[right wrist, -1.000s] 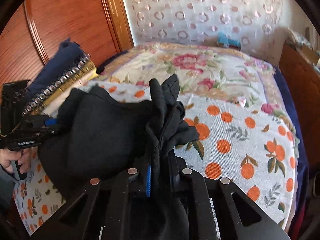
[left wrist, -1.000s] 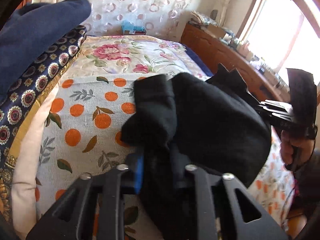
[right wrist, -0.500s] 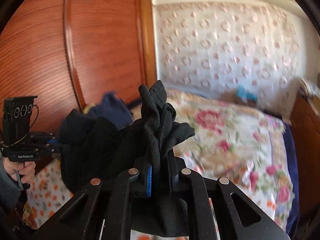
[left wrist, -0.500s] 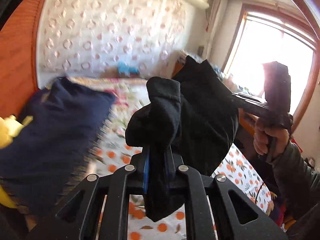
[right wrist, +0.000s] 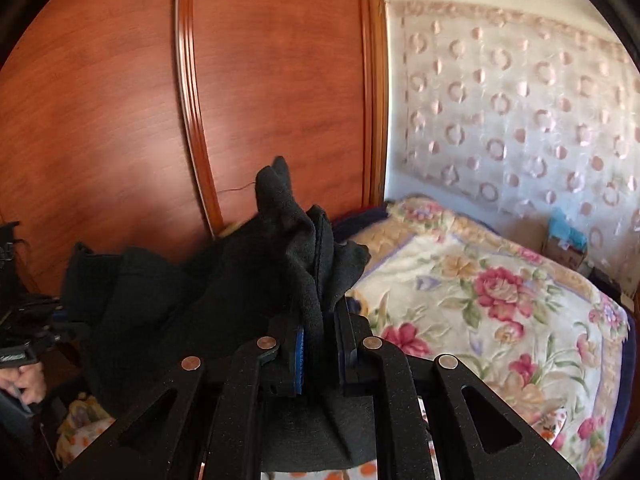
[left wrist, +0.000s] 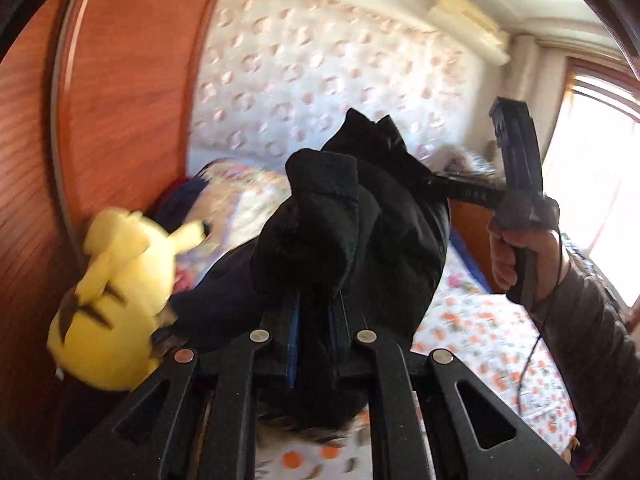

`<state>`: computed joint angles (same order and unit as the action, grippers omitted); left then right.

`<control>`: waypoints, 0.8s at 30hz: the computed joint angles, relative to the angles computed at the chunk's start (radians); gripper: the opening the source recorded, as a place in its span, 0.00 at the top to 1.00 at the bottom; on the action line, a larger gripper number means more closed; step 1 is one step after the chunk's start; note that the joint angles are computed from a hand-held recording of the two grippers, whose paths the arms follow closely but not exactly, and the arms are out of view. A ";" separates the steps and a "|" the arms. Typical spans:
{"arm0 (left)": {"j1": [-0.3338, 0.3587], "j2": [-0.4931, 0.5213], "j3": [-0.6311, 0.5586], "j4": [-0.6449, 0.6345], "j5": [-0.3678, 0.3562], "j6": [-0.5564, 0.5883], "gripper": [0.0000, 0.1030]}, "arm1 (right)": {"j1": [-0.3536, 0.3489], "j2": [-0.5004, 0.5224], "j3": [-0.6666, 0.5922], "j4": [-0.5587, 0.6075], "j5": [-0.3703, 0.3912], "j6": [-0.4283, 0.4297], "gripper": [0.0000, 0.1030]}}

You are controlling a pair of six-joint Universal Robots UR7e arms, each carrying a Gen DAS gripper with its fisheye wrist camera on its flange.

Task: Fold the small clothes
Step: 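Carry the black shirt with both tools toward the clothes stack, then lower the black shirt onto the clothes stack and open both tools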

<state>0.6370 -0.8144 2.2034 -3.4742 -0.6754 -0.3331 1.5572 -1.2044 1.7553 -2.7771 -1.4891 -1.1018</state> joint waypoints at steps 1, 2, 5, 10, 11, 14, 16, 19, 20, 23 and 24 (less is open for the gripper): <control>0.026 0.004 0.014 0.000 -0.007 -0.021 0.88 | 0.005 0.042 -0.022 -0.015 -0.038 0.006 0.89; 0.042 0.008 0.018 0.002 -0.007 -0.035 0.88 | 0.006 0.081 -0.040 -0.036 -0.074 0.014 0.89; 0.054 0.023 0.025 0.021 0.038 -0.065 0.88 | 0.006 0.155 -0.080 -0.093 -0.126 0.035 0.88; 0.040 0.026 0.045 0.006 0.040 -0.076 0.88 | 0.007 0.177 -0.090 -0.128 -0.126 0.049 0.75; 0.023 0.016 0.060 0.007 0.053 -0.083 0.88 | 0.009 0.171 -0.078 -0.149 -0.128 0.041 0.70; 0.008 0.011 0.043 0.023 0.088 -0.064 0.88 | 0.042 0.175 -0.045 -0.239 -0.148 0.049 0.50; -0.007 0.011 0.045 0.022 0.107 -0.052 0.88 | 0.037 0.135 0.032 -0.289 -0.125 0.049 0.45; -0.040 0.015 0.044 0.046 0.157 -0.048 0.87 | 0.014 0.078 0.118 -0.322 -0.090 0.035 0.44; -0.054 0.017 0.043 0.060 0.173 -0.052 0.81 | 0.005 0.053 0.148 -0.327 -0.078 0.033 0.44; -0.085 0.030 0.039 0.065 0.184 -0.041 0.66 | -0.026 -0.018 0.234 -0.344 -0.043 0.027 0.44; -0.092 0.036 0.036 0.069 0.184 -0.038 0.61 | -0.037 -0.048 0.266 -0.346 -0.028 0.026 0.44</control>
<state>0.5446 -0.7785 2.2398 -3.4057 -0.4915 -0.3715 1.5198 -1.2529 2.0211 -3.1226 -1.5173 -1.0761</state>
